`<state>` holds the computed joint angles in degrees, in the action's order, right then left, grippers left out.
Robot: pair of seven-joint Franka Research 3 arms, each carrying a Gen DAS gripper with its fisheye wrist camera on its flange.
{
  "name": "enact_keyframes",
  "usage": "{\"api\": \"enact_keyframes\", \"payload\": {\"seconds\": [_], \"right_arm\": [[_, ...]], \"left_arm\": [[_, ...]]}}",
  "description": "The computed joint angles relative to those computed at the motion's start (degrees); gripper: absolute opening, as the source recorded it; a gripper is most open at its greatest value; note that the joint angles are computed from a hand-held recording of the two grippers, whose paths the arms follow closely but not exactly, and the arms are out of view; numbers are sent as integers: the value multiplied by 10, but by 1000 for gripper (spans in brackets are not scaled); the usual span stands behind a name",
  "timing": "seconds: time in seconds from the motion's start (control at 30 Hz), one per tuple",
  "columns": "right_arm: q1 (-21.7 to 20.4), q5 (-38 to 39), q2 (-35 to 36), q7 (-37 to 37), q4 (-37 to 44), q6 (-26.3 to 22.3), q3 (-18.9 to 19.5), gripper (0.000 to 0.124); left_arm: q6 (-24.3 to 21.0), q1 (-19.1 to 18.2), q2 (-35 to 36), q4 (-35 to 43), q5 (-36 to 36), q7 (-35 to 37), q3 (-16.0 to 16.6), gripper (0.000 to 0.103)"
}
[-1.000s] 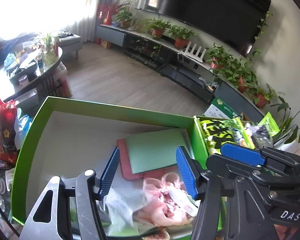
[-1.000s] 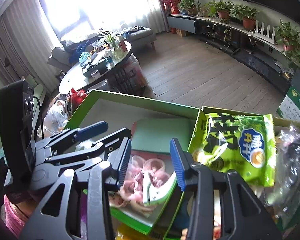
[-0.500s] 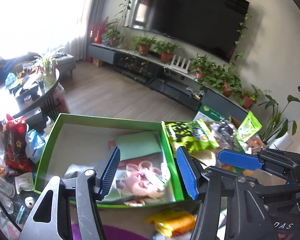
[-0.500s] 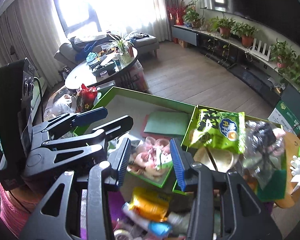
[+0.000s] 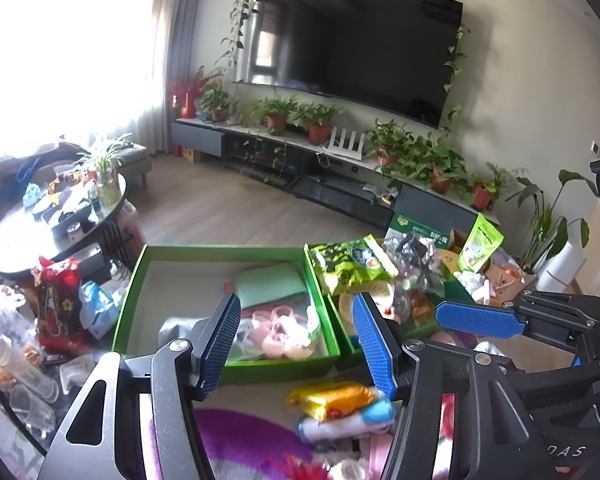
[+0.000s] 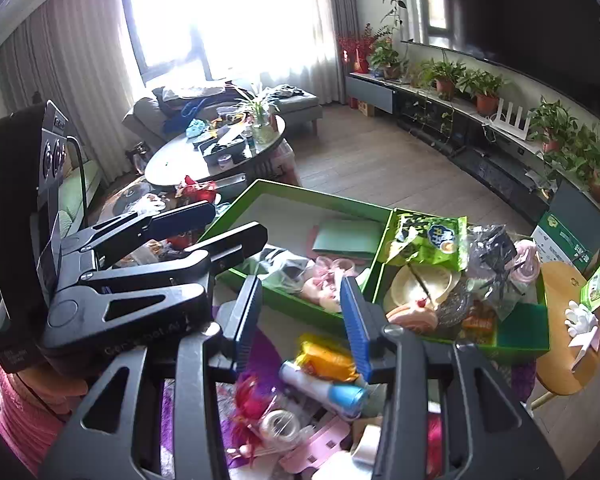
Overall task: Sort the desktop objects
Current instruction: 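Withdraw the left gripper from the box back toward the pile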
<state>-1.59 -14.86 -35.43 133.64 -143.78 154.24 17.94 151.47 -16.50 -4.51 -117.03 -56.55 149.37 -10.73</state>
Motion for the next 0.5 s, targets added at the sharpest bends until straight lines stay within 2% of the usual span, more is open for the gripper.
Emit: {"api": "enact_keyframes", "payload": {"seconds": [0.27, 0.5], "right_arm": [[22, 10, -24, 20, -25, 5, 17, 41], [43, 25, -90, 40, -78, -18, 37, 41]], "left_arm": [[4, -13, -55, -64, -17, 18, 20, 59], [5, -47, -110, -139, -65, 72, 38, 59]]}}
